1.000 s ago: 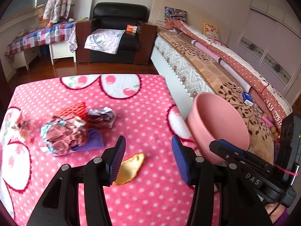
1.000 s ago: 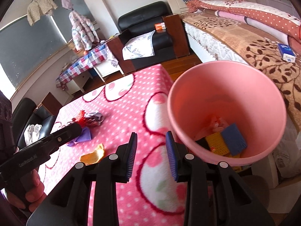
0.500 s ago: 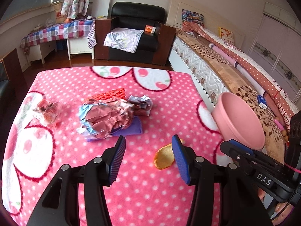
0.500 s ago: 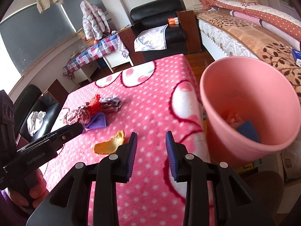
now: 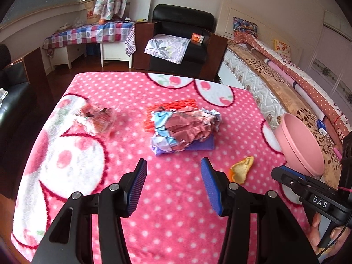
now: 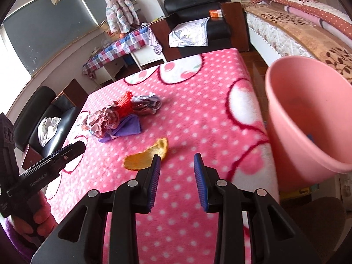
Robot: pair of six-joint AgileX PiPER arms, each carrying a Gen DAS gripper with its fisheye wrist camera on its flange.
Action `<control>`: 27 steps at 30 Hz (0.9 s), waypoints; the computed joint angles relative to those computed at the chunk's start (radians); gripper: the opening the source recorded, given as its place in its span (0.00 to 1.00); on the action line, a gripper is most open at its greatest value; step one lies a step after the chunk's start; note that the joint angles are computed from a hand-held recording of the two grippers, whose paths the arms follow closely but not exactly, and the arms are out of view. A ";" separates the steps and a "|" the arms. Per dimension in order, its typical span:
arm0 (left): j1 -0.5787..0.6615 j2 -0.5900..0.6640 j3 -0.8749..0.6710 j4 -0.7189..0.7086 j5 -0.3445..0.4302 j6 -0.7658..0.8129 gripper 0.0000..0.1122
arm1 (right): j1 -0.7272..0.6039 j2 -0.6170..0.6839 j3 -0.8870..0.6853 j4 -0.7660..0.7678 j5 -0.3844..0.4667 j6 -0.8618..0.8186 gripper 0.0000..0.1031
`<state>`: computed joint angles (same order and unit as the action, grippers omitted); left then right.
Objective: Collect trash
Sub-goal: 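Grasp the crumpled foil wrapper with the left gripper while the right grasps the yellow peel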
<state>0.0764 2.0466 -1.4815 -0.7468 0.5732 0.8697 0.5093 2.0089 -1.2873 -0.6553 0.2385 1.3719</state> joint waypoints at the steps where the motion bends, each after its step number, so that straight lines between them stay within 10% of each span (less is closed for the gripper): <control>1: 0.005 0.005 -0.010 -0.001 0.005 -0.003 0.45 | 0.000 0.005 -0.009 0.018 -0.003 -0.020 0.31; 21: -0.032 0.266 -0.427 0.095 0.165 -0.257 0.50 | -0.036 0.112 -0.177 0.376 0.022 -0.390 0.31; 27: -0.022 0.280 -0.445 0.065 0.172 -0.239 0.25 | -0.053 0.168 -0.250 0.560 0.045 -0.583 0.31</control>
<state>0.0544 2.3270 -1.9263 -0.6813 0.7447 0.6305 0.4560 2.1774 -1.5377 -0.0948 0.2832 0.7886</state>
